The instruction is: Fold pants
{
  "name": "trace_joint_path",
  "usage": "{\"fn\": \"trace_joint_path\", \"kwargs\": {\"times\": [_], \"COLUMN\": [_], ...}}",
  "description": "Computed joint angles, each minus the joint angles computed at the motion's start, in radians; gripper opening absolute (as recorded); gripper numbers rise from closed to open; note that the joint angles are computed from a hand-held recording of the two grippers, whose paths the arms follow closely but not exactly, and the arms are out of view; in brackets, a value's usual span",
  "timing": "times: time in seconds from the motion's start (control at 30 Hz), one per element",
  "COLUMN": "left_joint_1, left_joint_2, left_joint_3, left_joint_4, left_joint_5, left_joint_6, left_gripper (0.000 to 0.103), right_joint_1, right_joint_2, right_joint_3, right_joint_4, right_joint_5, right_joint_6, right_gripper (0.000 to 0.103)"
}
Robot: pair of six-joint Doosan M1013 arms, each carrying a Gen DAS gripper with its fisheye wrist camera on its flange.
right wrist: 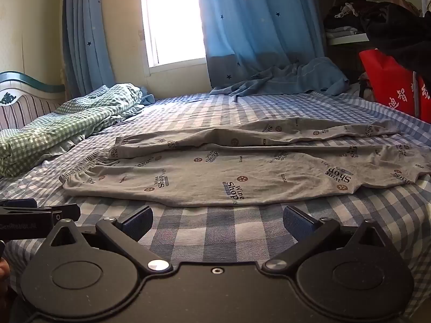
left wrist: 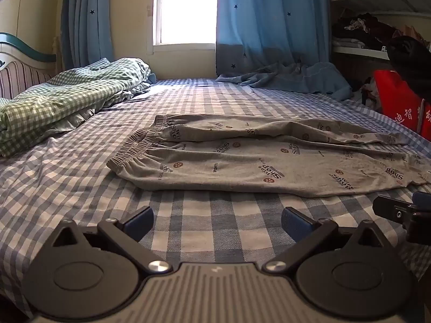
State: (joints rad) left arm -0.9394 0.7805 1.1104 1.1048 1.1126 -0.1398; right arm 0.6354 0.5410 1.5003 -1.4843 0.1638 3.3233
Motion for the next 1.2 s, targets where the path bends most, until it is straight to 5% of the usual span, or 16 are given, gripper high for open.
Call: {"fn": "trace_joint_path", "kwargs": {"times": [1.2], "left_joint_1": [0.002], "left_joint_2": [0.006], "left_joint_3": [-0.015], "left_joint_4": [-0.032], "left_joint_5": [0.022], "left_joint_6": [0.036], "left_gripper": [0.103], "right_joint_1": [0.001], "right_joint_2": [-0.001], "right_joint_3": [-0.004], "right_joint_4": [0.075], "right_joint_5": [0.002], "right_joint_6": [-0.079], "right_gripper": [0.102]}}
